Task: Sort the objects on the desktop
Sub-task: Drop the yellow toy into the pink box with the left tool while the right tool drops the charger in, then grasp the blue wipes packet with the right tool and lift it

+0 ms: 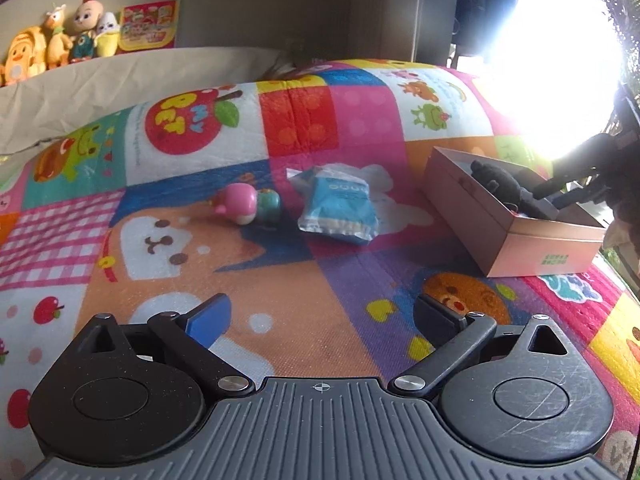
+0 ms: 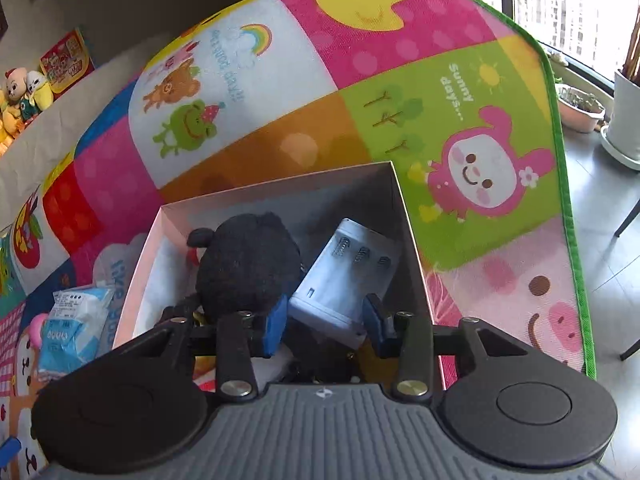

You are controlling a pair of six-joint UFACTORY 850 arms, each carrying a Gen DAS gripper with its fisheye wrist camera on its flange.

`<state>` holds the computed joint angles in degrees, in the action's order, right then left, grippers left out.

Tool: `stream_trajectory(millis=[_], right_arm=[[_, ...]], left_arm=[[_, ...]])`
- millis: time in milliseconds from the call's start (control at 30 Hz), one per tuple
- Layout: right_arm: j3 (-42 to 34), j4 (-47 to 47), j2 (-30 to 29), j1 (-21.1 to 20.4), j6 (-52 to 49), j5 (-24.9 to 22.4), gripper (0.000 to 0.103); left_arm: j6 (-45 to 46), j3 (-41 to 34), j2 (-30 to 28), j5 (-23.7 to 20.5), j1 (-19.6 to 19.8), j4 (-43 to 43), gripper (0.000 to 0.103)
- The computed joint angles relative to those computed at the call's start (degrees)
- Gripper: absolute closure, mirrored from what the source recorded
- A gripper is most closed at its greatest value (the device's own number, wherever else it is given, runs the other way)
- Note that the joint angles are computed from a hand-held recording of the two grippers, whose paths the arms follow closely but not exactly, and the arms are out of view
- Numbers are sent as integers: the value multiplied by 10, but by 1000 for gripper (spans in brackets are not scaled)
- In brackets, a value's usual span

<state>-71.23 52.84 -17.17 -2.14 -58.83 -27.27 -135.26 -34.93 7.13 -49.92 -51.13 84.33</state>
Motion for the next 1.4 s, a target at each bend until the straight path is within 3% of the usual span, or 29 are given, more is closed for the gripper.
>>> stream_trajectory(millis=[67, 167, 333, 467, 600, 700, 767, 867, 933, 1033, 1067, 1133, 1233, 1300, 1400], right_arm=[[25, 49, 27, 1, -57, 15, 62], [54, 150, 67, 5, -175, -19, 62], [82, 197, 105, 58, -246, -91, 41], [79, 170, 98, 144, -251, -109, 41], [15, 46, 29, 224, -121, -142, 41], [1, 26, 2, 273, -115, -74, 40], [-4, 18, -9, 297, -130, -29, 32], [-14, -5, -25, 312, -134, -23, 31], [13, 8, -14, 328, -203, 44, 31], [34, -8, -3, 337, -233, 82, 42], [36, -7, 2, 330, -240, 62, 44], [37, -2, 17, 310, -233, 0, 60], [50, 9, 49, 271, -223, -104, 60], [69, 7, 74, 249, -229, -148, 60], [65, -41, 78, 217, -174, -237, 60]], left_arm=[[-6, 3, 1, -4, 3, -5, 2], [-7, 5, -1, -14, 4, -13, 2], [-2, 8, -8, -30, -1, -30, 2], [-22, 15, -4, -33, -3, -24, 2], [-34, 17, 0, -19, 7, -33, 2], [-56, 25, 7, -15, 8, -27, 2], [-66, 27, 9, -18, 7, -26, 2], [-72, 28, 10, -18, 8, -28, 2], [-76, 30, 11, -18, 7, -25, 2], [-80, 30, 11, -19, 5, -22, 2], [-82, 31, 12, -19, 5, -21, 2], [-85, 33, 15, -14, 7, -16, 2], [-79, 32, 13, -14, 6, -16, 2], [-70, 29, 11, -13, 6, -17, 2], [-61, 28, 8, -25, -6, -6, 2]])
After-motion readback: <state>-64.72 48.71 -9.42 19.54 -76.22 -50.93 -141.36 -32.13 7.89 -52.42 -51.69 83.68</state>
